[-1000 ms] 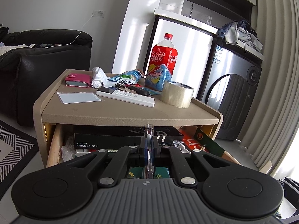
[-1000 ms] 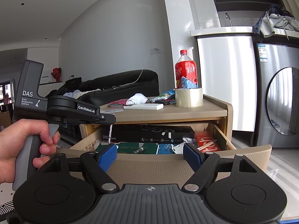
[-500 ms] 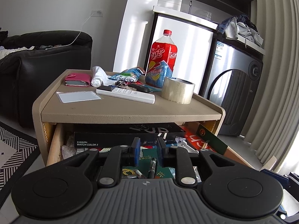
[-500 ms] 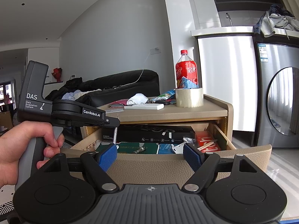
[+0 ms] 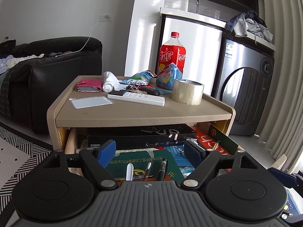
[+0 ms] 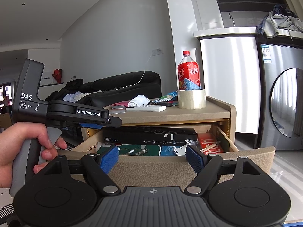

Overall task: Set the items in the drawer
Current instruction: 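Open the left gripper to release the stick and withdraw it, then move the right gripper to the drawer front's metal handle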

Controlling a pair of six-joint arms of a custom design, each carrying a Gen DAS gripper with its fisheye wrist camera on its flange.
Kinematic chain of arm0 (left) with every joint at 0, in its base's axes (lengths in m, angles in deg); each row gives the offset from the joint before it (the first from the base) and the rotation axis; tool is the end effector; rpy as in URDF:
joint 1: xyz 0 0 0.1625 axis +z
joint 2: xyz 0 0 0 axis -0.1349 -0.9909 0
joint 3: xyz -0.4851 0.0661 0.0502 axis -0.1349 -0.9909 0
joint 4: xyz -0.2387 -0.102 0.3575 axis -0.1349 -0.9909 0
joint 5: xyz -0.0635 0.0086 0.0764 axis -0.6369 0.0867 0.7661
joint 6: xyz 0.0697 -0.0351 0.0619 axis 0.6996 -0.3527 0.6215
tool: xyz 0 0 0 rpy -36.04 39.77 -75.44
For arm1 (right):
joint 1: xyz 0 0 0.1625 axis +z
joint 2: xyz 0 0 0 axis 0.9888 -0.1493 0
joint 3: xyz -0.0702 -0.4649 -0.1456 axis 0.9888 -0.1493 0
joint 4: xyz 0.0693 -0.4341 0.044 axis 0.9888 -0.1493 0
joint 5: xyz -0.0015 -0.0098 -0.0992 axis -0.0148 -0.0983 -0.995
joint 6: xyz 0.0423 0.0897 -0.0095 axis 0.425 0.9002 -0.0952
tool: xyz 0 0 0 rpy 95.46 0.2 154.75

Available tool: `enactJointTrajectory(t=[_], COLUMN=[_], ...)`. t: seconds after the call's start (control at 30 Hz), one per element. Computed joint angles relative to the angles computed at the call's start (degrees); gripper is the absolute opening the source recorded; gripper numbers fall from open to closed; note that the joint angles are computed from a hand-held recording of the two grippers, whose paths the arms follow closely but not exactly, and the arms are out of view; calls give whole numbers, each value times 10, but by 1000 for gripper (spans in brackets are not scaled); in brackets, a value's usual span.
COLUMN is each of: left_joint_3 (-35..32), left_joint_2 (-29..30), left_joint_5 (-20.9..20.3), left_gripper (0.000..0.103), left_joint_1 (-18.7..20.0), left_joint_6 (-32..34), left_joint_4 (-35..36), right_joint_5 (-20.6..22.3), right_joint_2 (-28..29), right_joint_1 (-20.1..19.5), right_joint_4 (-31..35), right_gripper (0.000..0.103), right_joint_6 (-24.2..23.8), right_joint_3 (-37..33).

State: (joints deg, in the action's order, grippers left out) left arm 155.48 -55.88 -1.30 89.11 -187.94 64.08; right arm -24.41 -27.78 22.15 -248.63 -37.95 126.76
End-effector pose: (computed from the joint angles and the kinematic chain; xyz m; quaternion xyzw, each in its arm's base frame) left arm 0.0694 -0.6134 0.1870 0.2351 0.7985 -0.5013 0.2362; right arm 0.2555 -0.5486 -0.1183 0.3221 -0.7764 0.5165 0.1633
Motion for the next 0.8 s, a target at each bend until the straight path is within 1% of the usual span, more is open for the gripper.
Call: enactJointTrajectory(t=[0.07, 0.13, 0.23, 0.43, 0.57, 0.8], left_joint_3=[13, 22, 31, 49, 66, 119], left_joint_2=[-6, -10, -16, -26, -35, -62], left_joint_5=[-12, -22, -29, -34, -46, -43], left_gripper=[95, 99, 103, 103, 103, 103], left_joint_1=[-5, -8, -10, -14, -20, -19], left_joint_6=[6, 8, 13, 28, 43, 39], left_joint_4=[-23, -38, -51, -62, -77, -140], right_joint_5=[-1, -1, -1, -6, -9, -13], right_joint_2=[0, -1, -2, -2, -2, -1], right_joint_1=[0, 0, 0, 2, 4, 8], right_joint_4=[0, 2, 3, 4, 3, 2], right_gripper=[81, 81, 81, 81, 81, 81], right_joint_6=[-2, -2, -1, 2, 0, -5], right_joint_3=[-1, 0, 1, 0, 0, -1])
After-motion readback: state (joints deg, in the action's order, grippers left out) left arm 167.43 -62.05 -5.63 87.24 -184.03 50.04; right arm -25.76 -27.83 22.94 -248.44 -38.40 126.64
